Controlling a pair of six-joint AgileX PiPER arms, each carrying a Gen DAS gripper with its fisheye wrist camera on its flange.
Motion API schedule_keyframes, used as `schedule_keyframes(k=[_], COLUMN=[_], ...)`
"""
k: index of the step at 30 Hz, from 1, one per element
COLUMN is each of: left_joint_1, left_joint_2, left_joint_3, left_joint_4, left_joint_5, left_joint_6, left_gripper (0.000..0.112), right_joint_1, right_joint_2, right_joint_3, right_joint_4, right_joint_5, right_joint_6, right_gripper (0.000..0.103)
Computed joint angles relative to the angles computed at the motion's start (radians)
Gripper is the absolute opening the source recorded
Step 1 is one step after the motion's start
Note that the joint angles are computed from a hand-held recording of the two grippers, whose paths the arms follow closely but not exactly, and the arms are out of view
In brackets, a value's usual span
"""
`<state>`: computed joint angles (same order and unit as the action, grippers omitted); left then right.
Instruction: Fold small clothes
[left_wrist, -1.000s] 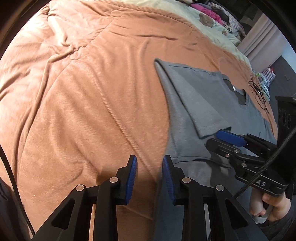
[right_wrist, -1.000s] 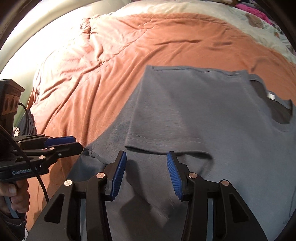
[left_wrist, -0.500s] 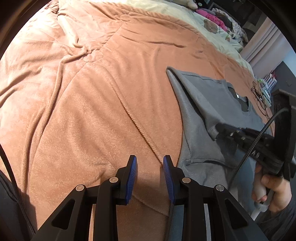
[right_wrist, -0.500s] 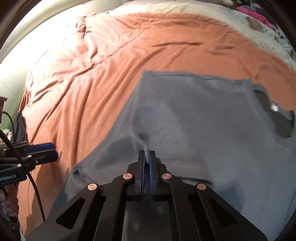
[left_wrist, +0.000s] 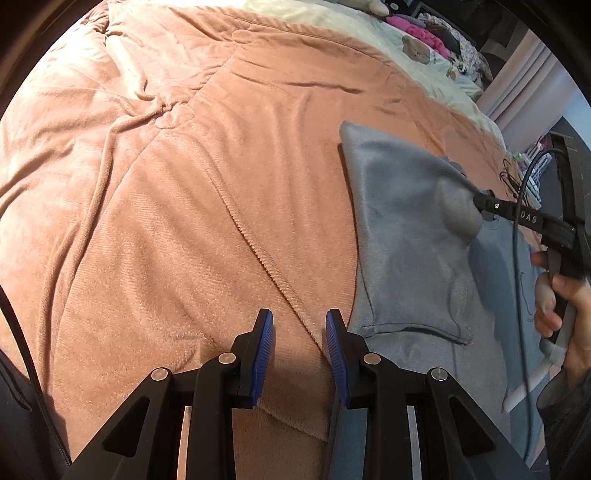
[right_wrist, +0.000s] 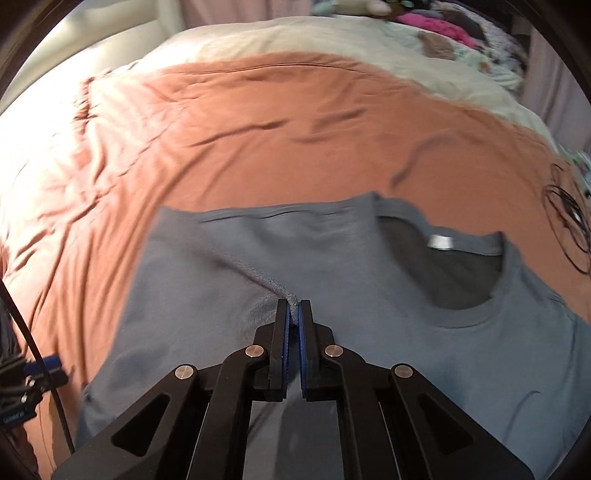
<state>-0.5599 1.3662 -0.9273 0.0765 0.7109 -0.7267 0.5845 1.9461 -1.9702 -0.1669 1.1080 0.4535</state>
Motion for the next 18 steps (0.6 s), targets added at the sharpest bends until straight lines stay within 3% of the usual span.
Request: schedule_keyframes(k=[1, 2, 3, 4, 5, 11, 15, 18], left_joint_1=[-0.002, -0.005, -0.007, -0.007, -0.009, -0.038, -0.067, -0.085], left_joint_2=[0.002, 0.006, 0.010, 0.015, 0.019, 0.035, 0.064, 0.091], left_joint_3=[-0.002, -0.006, -0.010, -0.013, -0.016, -0.022, -0.034, -0.051], left_joint_4=[0.003, 0.006, 0.006, 0.004, 0.003, 0.002, 0.002, 0.007], left_joint_5=[0.000, 0.001, 0.001, 0.001, -0.001, -0.017, -0.033, -0.030], left_joint_6=[-0.002, -0.006, -0.007, -0.008, -0.010, -0.025, -0.022, -0.018], left_gripper=[0.032, 0.032, 0.032, 0.032, 0.032, 0.032, 0.032, 0.032], right_joint_1=[-0.002, -0.005, -0.004, -0.001, -0.005, -0.061, -0.120, -0.135], right_joint_2=[-0.008, -0.016, -0.029, -0.051, -0.067, -0.114, -0.101, -0.090], right_joint_3=[0.011, 0.023, 0.045, 0.083, 0.110, 0.247, 0.307, 0.349], right_joint_4=[0.001, 0.004, 0.004, 0.000, 0.002, 0.207, 0.417, 0.507], right_joint_5=[-0.003, -0.012, -0.026, -0.054, -0.080, -0.168, -0.186, -0.207], right_joint_6=[0.016, 0.021, 0.030, 0.047, 0.052, -0.024, -0.127, -0.166], right_gripper=[0.008, 0.024, 0.055, 0.069, 0.075, 0.075, 0.038, 0.032])
